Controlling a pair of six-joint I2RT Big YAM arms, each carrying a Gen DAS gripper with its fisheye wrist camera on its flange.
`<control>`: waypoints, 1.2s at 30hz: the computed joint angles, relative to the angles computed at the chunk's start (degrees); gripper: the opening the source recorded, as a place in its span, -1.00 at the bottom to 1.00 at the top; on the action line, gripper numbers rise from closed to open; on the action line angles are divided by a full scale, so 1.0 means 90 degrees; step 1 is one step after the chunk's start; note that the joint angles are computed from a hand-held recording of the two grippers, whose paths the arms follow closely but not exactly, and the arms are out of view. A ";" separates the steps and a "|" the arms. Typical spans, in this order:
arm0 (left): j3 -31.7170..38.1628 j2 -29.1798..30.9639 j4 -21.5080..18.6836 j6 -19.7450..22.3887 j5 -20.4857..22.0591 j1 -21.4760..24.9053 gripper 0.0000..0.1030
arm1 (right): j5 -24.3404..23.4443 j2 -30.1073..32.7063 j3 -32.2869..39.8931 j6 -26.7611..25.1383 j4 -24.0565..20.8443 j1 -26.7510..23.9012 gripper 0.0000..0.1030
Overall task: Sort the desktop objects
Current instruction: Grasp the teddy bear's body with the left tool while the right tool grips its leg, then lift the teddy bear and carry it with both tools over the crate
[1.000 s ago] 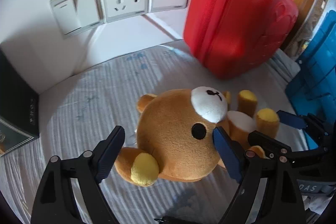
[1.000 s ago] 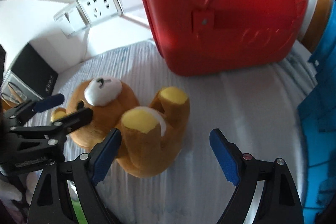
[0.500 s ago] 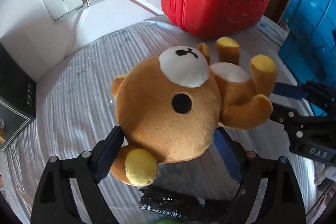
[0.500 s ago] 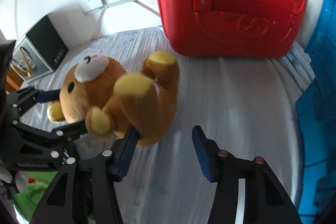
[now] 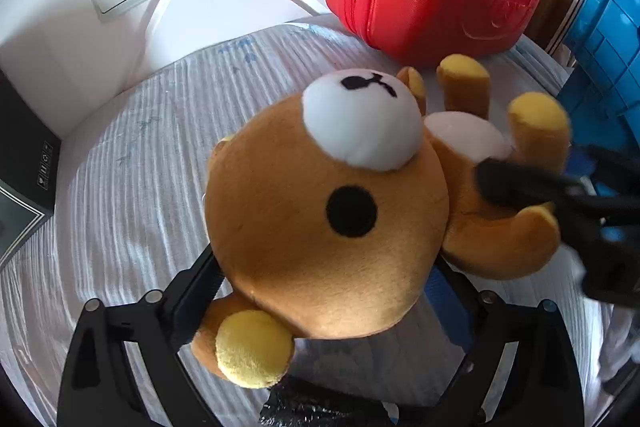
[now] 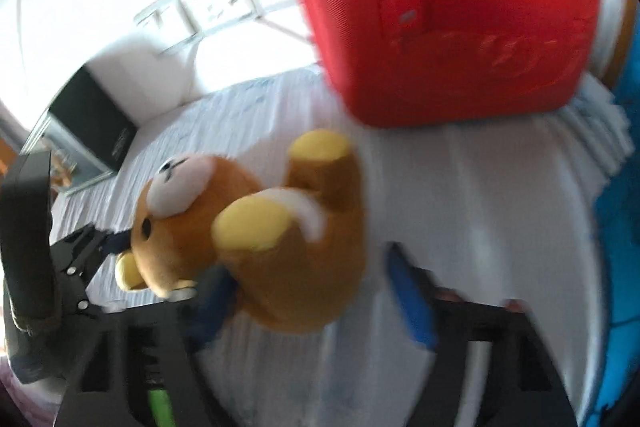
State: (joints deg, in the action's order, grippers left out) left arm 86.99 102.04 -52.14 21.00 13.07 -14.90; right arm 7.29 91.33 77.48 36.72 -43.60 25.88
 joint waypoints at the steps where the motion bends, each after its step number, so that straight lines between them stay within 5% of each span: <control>1: -0.0054 -0.0035 0.0066 -0.0024 0.0000 -0.0005 0.81 | 0.0072 0.0119 0.0157 -0.0065 -0.0022 0.0033 -0.09; 6: -0.0289 -0.0316 0.0202 -0.0203 -0.0005 0.0002 0.68 | 0.0686 0.0014 0.0312 -0.0425 -0.0259 0.0338 -0.35; 12: -0.0778 -0.1188 0.0307 -0.0446 0.0016 0.0074 0.67 | 0.0879 -0.0591 0.0220 -0.0509 -0.0442 0.0612 -0.40; 26: -0.2170 -0.4808 -0.0222 -0.1554 -0.0033 0.0134 0.67 | 0.3054 -0.2244 0.0769 -0.0338 -0.1946 0.2828 -0.40; 36: -0.2451 -0.6547 -0.0830 -0.2515 -0.1363 -0.0818 0.67 | 0.3950 -0.3215 0.0553 -0.0250 -0.2464 0.4132 -0.40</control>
